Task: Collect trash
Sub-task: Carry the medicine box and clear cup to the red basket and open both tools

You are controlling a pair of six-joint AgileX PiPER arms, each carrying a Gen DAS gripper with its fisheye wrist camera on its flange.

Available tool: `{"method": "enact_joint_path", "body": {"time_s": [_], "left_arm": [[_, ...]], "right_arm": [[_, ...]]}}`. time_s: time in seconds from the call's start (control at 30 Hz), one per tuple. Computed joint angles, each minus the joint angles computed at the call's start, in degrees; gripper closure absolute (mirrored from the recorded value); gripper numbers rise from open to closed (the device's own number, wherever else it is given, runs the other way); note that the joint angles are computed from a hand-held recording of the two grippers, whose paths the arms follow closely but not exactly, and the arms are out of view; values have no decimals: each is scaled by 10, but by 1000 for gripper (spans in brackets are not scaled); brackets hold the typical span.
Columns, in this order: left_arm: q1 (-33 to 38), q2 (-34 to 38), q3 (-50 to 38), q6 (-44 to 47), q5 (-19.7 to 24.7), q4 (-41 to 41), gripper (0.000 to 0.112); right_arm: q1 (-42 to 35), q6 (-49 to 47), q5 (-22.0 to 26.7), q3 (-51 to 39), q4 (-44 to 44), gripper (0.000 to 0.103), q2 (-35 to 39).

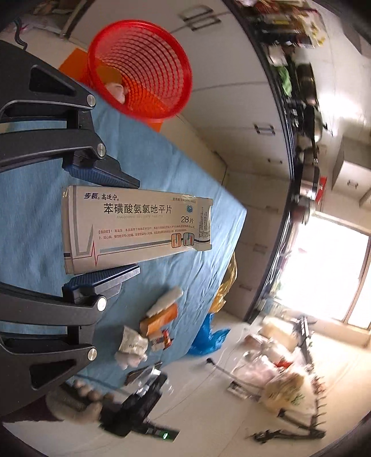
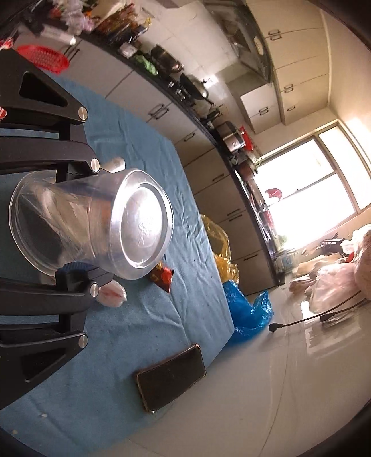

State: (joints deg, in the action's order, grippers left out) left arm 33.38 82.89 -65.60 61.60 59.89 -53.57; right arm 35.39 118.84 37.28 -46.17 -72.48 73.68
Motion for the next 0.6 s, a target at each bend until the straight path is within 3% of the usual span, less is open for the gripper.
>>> {"method": "enact_joint_path", "body": {"time_s": [0.2,0.6], "left_arm": [[20,27,-1,8,15,-17,61],[120,64,-36,53,34,-46,61]], "right_arm": [[84,-54,39,-50,32,63,6],[127,-204,-61,-239,146,63,196]]}}
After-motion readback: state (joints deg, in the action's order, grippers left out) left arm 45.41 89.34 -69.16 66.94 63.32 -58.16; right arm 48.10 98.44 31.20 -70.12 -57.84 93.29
